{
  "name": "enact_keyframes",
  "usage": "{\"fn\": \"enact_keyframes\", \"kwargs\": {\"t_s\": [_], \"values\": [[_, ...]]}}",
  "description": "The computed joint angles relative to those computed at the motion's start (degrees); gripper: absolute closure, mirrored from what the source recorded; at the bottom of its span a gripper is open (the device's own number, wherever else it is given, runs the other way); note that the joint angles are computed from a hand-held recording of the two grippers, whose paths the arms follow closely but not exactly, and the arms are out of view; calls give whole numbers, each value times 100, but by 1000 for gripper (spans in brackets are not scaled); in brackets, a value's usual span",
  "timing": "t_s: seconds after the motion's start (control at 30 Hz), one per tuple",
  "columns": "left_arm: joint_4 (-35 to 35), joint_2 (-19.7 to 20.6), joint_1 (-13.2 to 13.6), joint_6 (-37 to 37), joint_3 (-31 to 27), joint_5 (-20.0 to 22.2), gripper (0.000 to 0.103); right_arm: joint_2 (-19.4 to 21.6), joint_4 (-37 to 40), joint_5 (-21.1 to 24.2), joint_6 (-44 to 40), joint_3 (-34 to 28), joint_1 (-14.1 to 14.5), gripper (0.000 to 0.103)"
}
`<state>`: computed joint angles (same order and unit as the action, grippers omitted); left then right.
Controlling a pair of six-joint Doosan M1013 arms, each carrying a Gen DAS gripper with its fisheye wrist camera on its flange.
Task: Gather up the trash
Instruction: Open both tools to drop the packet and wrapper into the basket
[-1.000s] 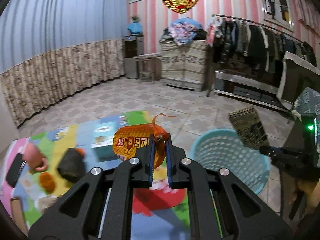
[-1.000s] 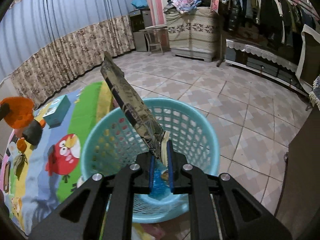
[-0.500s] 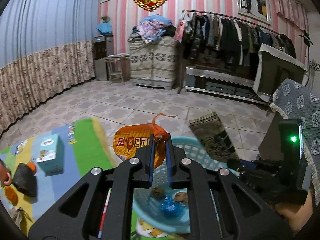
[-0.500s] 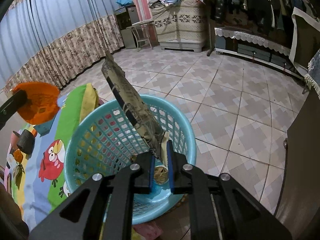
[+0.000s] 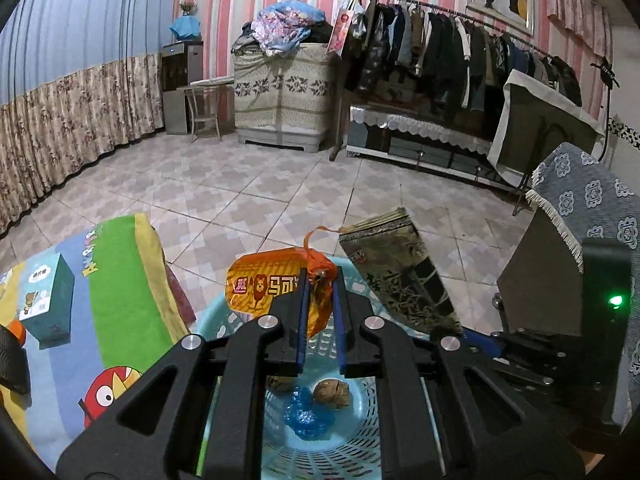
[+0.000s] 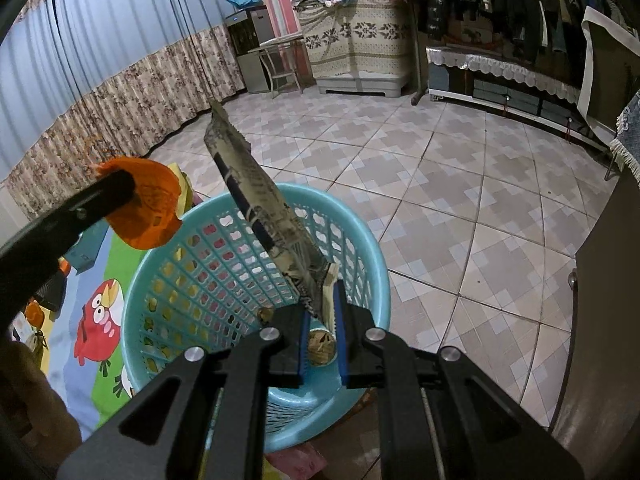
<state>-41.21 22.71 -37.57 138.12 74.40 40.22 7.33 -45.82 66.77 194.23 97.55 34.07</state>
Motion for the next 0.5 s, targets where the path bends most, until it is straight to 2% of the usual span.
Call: {"fn": "enact_keyframes", "kwargs": {"t_s": [0.13,0.2,0.23,0.27,0.4,0.5], "values": [[133,33,7,-135,-34,11,92,17,41,-7,21,-3,-11,92],[191,42,22,-199,-44,-5,81,31,53,-13,14,-12,-15,92],[204,39,34,-223,-32,-45,71,19,45,-6,15,-5,-16,92],[218,37,33,-247,-39,-68,68,17,43,-6,20,-4,-16,92],[301,29,63,-320,-39,-104,68,33,45,-15,-7,-12,-15,92],[481,-15,73,-420,11,-314,57,52,43,-20,-17,-14,-18,92]]}}
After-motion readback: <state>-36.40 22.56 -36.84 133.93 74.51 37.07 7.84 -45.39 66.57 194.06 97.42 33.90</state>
